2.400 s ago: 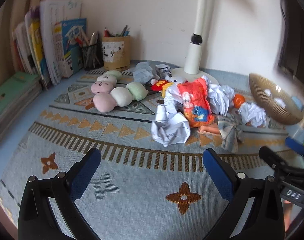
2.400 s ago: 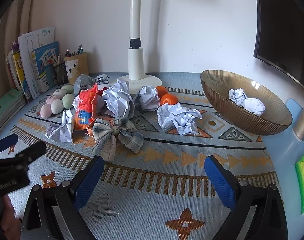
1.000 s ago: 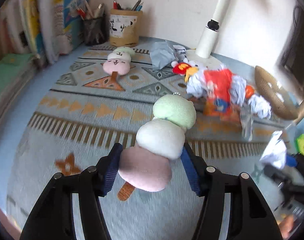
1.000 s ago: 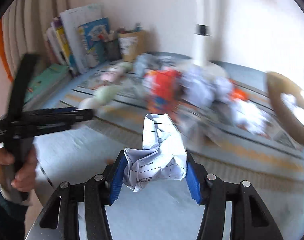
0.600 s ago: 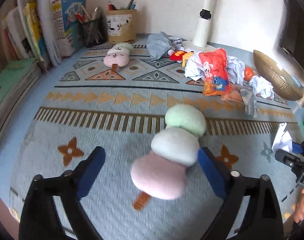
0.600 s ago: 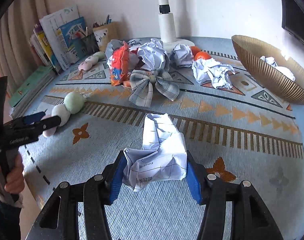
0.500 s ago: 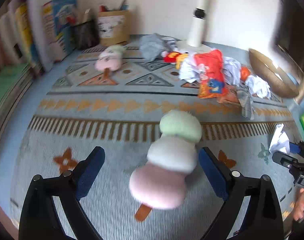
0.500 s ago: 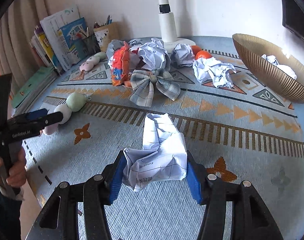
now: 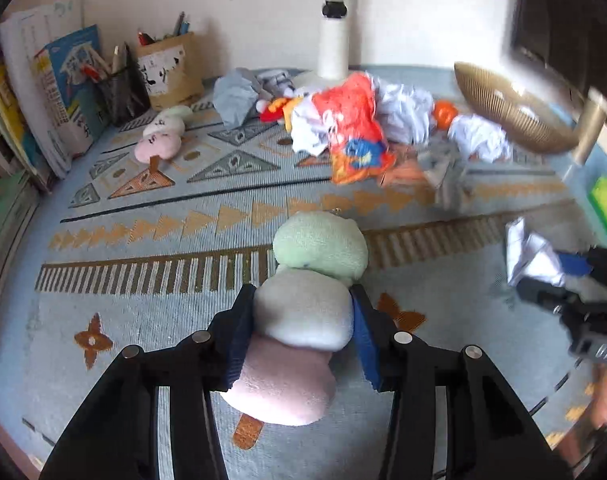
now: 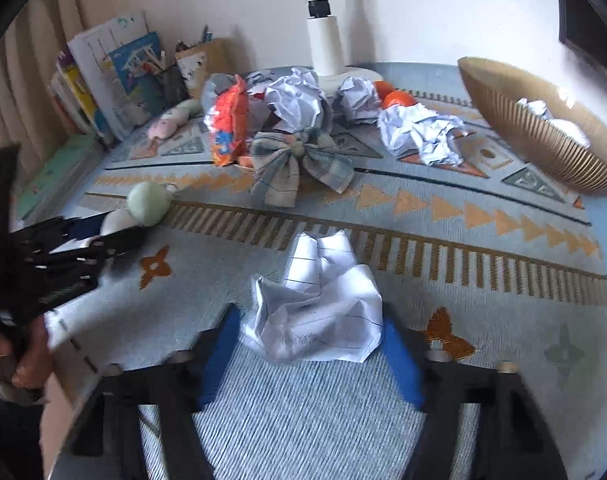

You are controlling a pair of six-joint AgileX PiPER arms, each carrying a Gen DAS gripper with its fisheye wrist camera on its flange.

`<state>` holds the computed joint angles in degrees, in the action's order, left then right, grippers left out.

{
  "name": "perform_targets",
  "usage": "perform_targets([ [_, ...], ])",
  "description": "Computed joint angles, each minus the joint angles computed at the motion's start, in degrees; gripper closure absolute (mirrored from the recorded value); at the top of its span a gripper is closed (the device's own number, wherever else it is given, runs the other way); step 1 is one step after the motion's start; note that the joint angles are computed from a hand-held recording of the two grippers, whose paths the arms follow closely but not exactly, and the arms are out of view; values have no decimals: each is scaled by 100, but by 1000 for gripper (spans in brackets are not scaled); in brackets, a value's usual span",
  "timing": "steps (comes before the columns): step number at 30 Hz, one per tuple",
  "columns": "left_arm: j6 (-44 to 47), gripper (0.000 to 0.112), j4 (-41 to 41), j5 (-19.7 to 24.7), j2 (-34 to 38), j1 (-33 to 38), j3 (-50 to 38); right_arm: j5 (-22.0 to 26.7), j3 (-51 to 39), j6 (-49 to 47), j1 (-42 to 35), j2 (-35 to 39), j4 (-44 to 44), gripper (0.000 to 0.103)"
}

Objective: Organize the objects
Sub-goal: 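Carry the plush and paper ball to the brown bowl and release both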

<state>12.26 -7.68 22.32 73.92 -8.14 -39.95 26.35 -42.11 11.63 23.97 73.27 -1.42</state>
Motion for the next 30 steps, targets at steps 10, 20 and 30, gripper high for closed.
perform_targets([
  [10, -1127, 69, 507, -27, 406, -1548, -1632, 61, -441, -1430, -1799, -993, 978, 51],
  [20, -1769, 69, 213, 351, 3340, -2706, -5344, 204, -2363, -2715, -4338, 704, 2795, 50],
  [30, -2397, 37, 667, 331, 4405, -2865, -6295, -392, -2334, -3528, -4494, 1293, 3662, 30],
])
